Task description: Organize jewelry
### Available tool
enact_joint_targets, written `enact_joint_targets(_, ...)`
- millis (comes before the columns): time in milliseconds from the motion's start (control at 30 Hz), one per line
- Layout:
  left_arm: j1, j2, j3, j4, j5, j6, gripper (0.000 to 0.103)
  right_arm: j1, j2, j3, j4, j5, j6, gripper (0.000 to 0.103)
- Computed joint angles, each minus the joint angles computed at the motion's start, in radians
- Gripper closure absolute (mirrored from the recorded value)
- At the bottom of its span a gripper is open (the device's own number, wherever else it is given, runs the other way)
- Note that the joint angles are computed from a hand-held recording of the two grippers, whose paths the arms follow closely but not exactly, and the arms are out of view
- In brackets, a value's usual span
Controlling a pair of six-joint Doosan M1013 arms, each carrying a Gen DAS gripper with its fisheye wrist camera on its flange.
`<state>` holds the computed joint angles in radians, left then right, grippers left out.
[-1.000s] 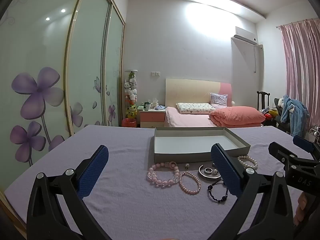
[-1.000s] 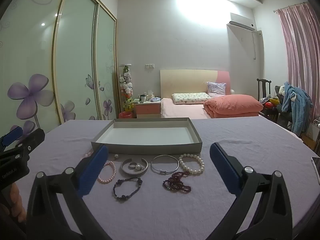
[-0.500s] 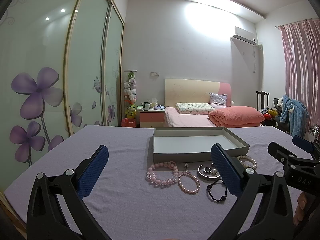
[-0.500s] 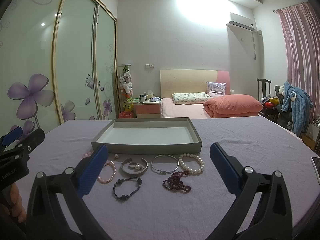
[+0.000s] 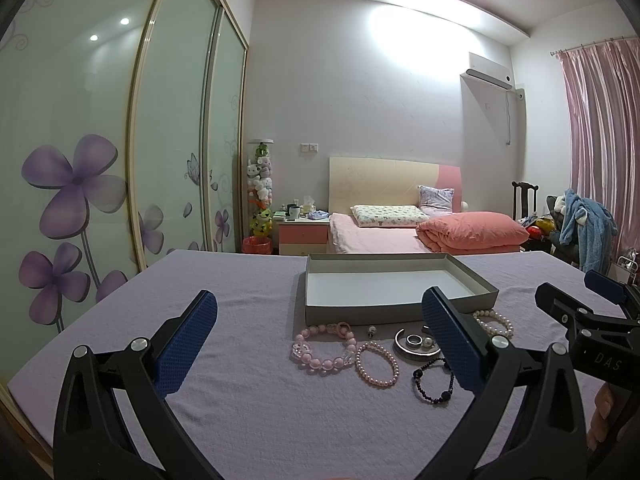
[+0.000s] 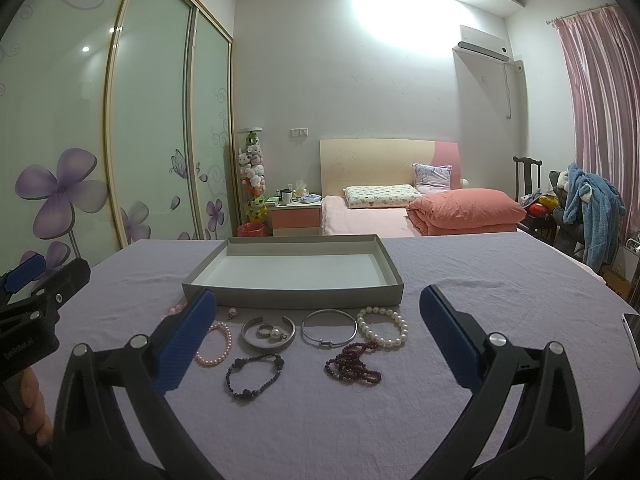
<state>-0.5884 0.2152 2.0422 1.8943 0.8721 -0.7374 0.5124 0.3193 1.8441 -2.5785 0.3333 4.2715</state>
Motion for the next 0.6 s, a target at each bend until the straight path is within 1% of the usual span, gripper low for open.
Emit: enact_joint_targets(600,0.0,0.0,0.0,-0.001,-0.001,0.001,0.002,0.0,0.0,0.0,0.001,0.001,-0.001,0.004)
